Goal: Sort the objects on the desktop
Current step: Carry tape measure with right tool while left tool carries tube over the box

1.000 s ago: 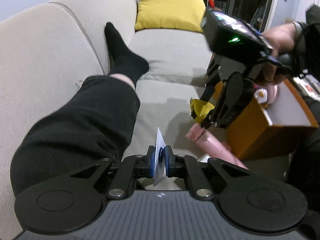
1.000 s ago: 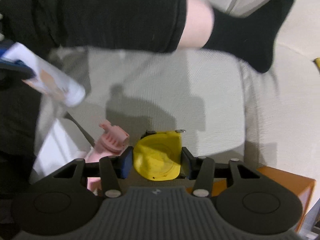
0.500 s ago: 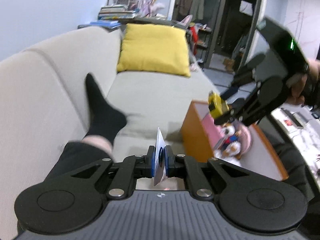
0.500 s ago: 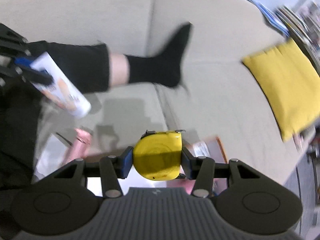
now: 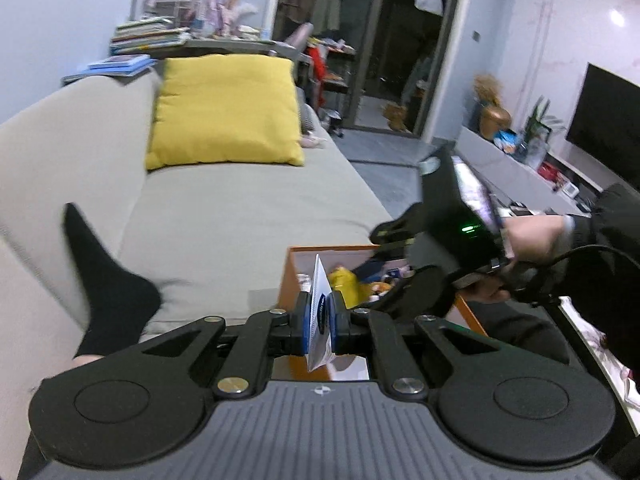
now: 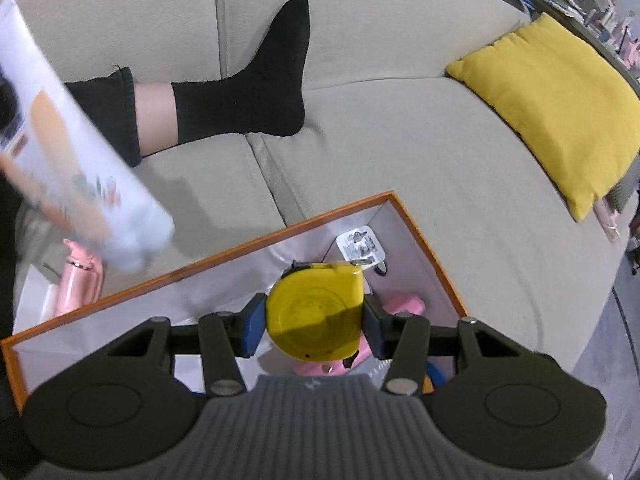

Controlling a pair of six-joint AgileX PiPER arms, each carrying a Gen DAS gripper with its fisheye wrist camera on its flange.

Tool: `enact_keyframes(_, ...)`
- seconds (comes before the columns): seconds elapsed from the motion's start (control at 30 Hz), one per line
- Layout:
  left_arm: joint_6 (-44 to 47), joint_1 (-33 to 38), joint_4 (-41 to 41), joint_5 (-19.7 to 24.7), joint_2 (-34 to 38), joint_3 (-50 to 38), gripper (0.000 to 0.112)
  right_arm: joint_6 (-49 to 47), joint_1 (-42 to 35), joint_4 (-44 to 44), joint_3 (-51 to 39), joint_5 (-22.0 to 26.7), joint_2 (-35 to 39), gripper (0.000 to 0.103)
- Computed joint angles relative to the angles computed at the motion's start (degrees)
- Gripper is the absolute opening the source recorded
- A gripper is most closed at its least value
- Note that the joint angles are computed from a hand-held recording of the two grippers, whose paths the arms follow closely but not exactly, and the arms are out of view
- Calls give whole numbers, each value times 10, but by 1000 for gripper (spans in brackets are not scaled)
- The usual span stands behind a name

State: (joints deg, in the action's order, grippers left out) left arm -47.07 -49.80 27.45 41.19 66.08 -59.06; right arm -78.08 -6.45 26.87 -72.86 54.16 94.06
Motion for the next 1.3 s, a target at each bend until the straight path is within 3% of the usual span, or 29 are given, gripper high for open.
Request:
enact_keyframes(0.3,112,20,-61,-13,106,-57,10,-93,-10,37,-35,10,72,52)
enact_keyframes(0.6,122,23,-65,-8,136,-65,10,-174,1,31,-41,-6,93,52)
enact_keyframes(0.73,127,27,-73,-8,137,-62,10,-204,9,24,-30,-36,90,52)
enact_keyframes(0.93,141,39,-93,-15,138,-57,10,-152,26,-33,-14,-101,90,52)
enact_keyframes(1.07,141,42,-94,-21,142,-56,10,-148,21,-26,-23,-92,96,52)
enact_keyframes(1.3,148,46,-99,-26,152,-56,10,-214,14,-2,13,-137,80,58)
